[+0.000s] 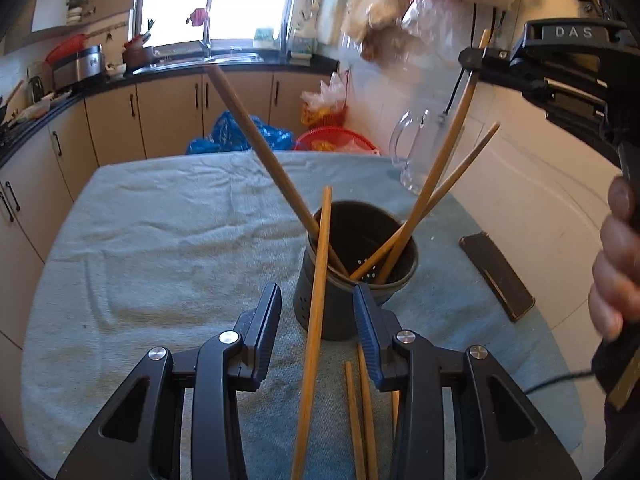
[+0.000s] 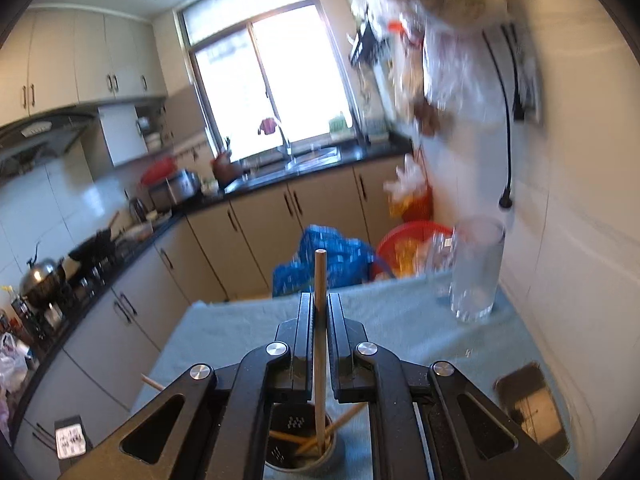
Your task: Organize utensils
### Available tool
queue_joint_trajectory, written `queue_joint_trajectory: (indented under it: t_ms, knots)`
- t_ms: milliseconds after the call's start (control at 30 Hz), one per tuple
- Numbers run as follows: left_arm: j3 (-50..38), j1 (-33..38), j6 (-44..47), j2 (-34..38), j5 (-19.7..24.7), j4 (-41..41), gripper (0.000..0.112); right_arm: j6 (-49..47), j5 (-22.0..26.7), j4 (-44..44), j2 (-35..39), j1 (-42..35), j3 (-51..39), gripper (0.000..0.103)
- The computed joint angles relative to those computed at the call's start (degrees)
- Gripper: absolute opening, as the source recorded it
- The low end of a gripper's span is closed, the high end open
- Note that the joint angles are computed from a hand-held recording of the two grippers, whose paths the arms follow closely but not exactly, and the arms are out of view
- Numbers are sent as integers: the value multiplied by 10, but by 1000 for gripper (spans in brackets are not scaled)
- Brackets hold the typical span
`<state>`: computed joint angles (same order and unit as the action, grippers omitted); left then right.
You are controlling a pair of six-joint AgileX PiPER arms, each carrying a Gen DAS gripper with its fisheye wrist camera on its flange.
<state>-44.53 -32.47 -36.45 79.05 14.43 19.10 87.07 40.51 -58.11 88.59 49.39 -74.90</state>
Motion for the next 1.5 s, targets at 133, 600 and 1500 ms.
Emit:
queue_joint_trajectory:
  t_ms: [133, 600, 1500]
  knots:
    - [-10, 8, 58, 20, -1, -55, 13, -49, -60, 72, 11, -36, 17, 7]
    - [9, -43, -48, -144, 85, 6, 7, 7, -65, 45, -111, -8, 125, 53]
    - [-356, -110, -183, 89, 263, 209, 7, 73, 123, 96, -413, 204, 429, 62]
